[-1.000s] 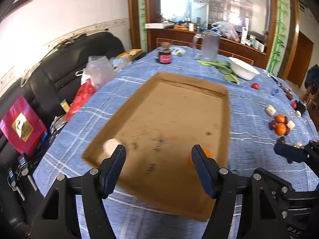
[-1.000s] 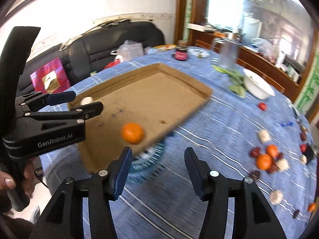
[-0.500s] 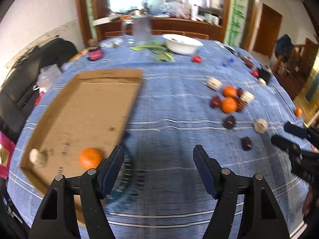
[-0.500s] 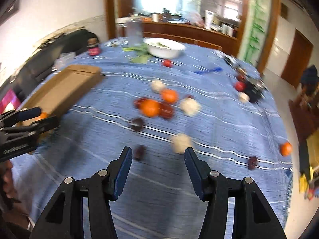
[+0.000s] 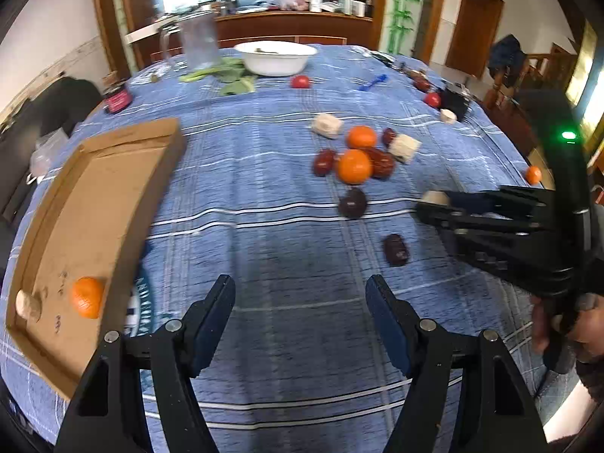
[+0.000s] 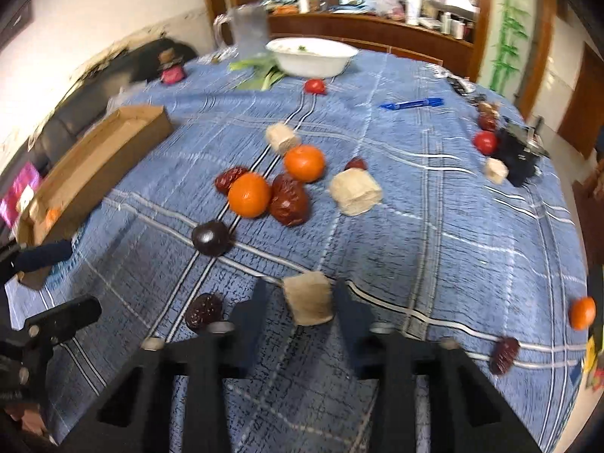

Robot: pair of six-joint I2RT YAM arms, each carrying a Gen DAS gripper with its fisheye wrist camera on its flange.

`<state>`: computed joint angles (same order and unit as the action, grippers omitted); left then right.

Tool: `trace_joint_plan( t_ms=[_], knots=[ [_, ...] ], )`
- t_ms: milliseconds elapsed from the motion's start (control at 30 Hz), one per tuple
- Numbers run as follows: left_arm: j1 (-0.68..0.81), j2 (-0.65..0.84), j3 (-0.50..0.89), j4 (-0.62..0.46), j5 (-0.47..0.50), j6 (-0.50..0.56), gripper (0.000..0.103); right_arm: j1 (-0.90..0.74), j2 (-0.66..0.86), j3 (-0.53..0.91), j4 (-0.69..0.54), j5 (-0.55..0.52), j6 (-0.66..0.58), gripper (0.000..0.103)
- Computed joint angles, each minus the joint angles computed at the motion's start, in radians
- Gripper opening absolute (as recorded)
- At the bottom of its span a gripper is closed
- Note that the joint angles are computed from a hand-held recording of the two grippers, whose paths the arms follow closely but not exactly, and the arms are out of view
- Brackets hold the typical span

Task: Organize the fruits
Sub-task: 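Grasp a beige cube with the right tool while the left tool grasps a dark date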

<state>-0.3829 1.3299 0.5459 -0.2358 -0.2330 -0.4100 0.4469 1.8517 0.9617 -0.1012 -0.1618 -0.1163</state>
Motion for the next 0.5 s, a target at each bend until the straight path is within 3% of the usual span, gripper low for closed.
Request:
trace_joint_plan(
  t_ms=[400, 467, 500],
  knots=[
    [-0.051, 0.269, 0.173, 0.071, 0.111, -0.002, 0.070, -0.106, -0.128, -0.104, 0.018, -0.041, -0.051, 0.025],
    [-0.046, 0.319, 0.195, 0.093, 0.124, -0.011, 0.060, -0.126, -0.141, -0.118, 0.014, -0.054, -0.049, 0.025],
    [-0.035, 0.347, 0.207, 0.097, 0.146, -0.017, 0.038, -0.133, -0.144, -0.123, 0.013, -0.059, -0.047, 0.025]
  ],
)
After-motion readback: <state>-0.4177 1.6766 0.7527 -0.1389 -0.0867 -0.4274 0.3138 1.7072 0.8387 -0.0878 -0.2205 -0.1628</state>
